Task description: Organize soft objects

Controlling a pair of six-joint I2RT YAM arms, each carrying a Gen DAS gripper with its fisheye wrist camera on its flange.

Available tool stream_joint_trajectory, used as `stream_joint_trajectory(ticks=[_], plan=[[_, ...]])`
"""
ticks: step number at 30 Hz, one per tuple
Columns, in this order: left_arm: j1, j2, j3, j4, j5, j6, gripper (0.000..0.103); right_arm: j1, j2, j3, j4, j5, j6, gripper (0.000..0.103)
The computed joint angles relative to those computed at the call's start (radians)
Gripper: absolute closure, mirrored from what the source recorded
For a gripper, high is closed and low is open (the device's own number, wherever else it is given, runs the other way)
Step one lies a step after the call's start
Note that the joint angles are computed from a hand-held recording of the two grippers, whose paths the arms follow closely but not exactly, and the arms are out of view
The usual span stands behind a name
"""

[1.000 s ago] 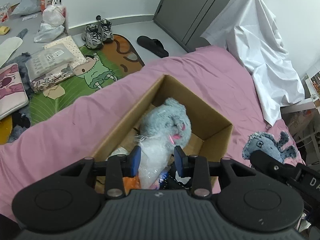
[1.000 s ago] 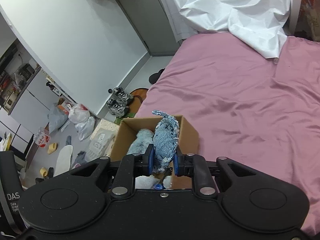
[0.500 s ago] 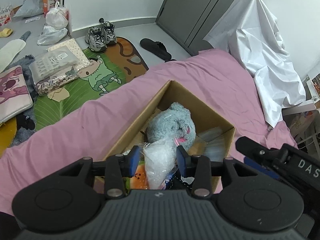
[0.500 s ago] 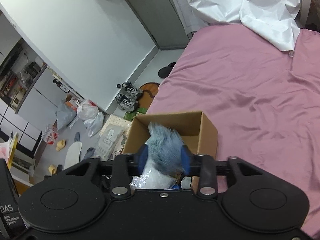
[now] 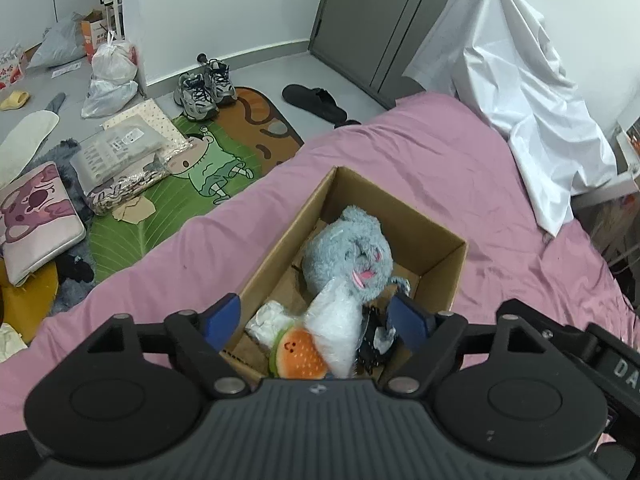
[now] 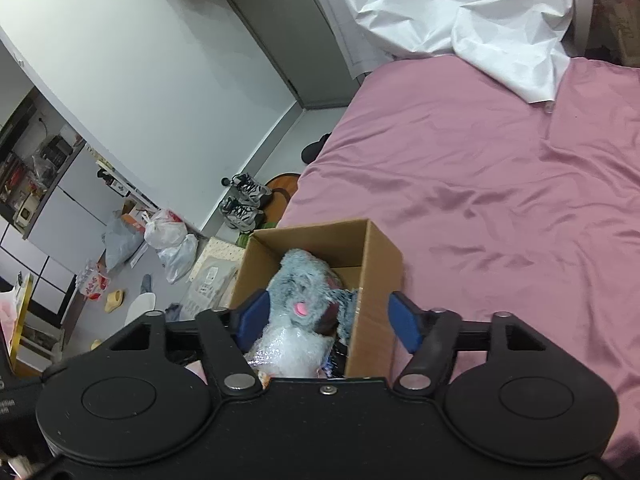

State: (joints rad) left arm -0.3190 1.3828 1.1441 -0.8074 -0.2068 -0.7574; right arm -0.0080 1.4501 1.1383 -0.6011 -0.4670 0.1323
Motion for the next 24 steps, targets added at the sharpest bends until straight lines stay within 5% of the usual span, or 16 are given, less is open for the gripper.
stream_joint_trajectory(ticks=[13,24], plan=[[-0.124,-0.041,0.045,-0.101,-0.087,-0.025,0.001,-0.132,-0.087,-0.016,-0.095,-0.074,-0.092,0.009],[-0.202,-0.068,0.108,-0.189,-0.130,0.019,0.000,-0.190,-0.152,0.010,-0.201,-0.115,-0.192,0.000]])
